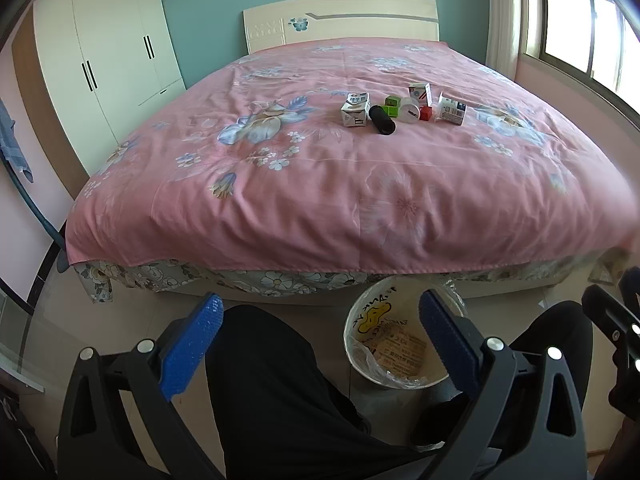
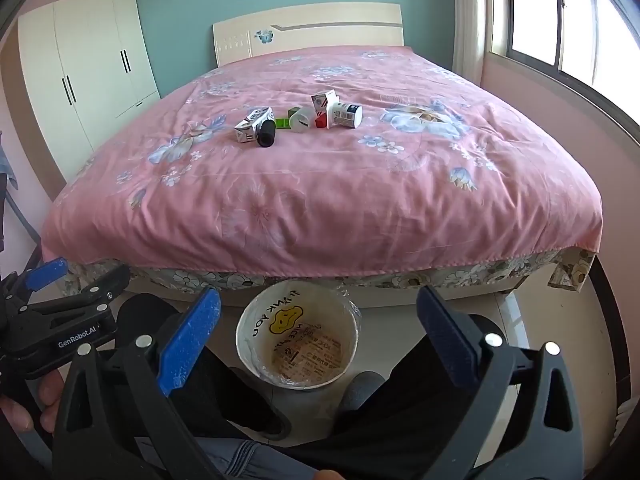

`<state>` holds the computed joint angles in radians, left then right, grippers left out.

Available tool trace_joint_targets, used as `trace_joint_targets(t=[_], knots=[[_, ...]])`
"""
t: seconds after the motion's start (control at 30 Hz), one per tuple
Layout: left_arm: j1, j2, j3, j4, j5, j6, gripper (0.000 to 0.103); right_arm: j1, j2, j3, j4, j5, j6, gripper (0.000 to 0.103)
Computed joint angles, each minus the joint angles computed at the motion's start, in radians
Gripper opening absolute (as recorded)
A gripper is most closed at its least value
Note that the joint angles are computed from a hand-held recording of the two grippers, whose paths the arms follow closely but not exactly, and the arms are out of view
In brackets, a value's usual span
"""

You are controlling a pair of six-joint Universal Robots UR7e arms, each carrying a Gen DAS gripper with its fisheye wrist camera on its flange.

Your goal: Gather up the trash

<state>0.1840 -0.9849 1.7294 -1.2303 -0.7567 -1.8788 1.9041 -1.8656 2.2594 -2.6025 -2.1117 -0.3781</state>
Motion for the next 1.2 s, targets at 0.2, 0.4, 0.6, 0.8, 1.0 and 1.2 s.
trace_joint_targets(t=[0.2, 0.4, 0.6, 0.8, 1.0, 1.2], knots=[[0.002, 0.006, -0.001, -0.013, -0.004, 0.008, 0.100, -0.007, -0.002, 0.002, 0.007, 0.012, -0.009, 0.097], [0.002, 0.007, 0.001, -0.016, -0.004, 0.007, 0.100, -0.008, 0.003, 0.001, 0.020, 0.011, -0.003, 0.097], [0.003, 0.008, -0.002, -0.016, -0.005, 0.009, 0.100, -0.011, 0.000, 0.003, 0.019, 0.015, -0.003, 0.097], [0.004, 0.013, 0.001, -0.028, -0.004, 0.015, 0.100, -0.012, 0.002, 0.002, 0.021, 0.016, 0.000, 0.097], [0.002, 0.017, 0.007, -0.050, -0.011, 0.026, 0.100, -0.014, 0.001, 0.005, 0.022, 0.019, -0.001, 0.097], [0.005, 0.011, 0.012, -0.062, -0.016, 0.037, 0.100, -0.018, -0.006, 0.010, 0.026, 0.020, 0.006, 0.097]])
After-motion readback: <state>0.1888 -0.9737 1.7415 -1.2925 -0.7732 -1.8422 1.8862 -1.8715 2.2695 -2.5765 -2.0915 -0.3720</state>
